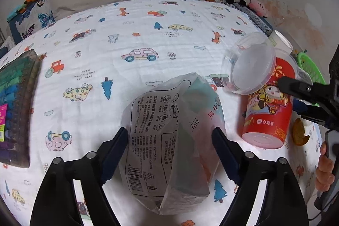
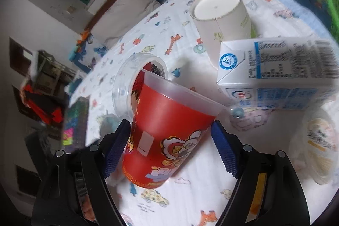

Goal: Collect trash
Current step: 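Close the left tool on the plastic bag while the right tool closes on the red cup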

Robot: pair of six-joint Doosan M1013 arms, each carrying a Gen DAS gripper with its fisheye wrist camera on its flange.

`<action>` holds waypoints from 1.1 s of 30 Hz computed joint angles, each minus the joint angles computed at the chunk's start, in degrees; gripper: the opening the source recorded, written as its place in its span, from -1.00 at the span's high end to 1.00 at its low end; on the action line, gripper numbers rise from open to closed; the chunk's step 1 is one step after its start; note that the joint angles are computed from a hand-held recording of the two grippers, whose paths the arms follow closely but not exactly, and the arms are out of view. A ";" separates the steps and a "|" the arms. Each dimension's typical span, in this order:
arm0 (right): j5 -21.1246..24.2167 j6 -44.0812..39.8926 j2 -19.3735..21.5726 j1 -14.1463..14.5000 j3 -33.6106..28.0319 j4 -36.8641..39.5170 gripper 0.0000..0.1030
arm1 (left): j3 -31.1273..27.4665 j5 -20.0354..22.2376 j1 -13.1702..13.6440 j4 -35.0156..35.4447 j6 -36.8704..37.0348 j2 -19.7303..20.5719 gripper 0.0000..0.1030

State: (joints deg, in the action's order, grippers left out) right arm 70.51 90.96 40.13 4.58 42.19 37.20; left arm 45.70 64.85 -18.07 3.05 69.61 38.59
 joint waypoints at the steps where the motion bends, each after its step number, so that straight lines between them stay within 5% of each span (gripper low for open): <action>1: -0.01 -0.04 0.01 -0.03 -0.02 0.23 -0.51 | 0.00 -0.10 0.00 -0.12 0.23 0.07 -0.43; 18: 0.35 -1.64 0.33 -0.90 1.17 7.77 -0.46 | 1.38 -1.90 -0.23 -1.68 2.99 -0.93 0.45; 33: -2.82 -13.30 -6.30 -1.93 7.81 8.49 -0.44 | 5.42 -6.71 -1.03 -4.22 2.46 -4.49 0.62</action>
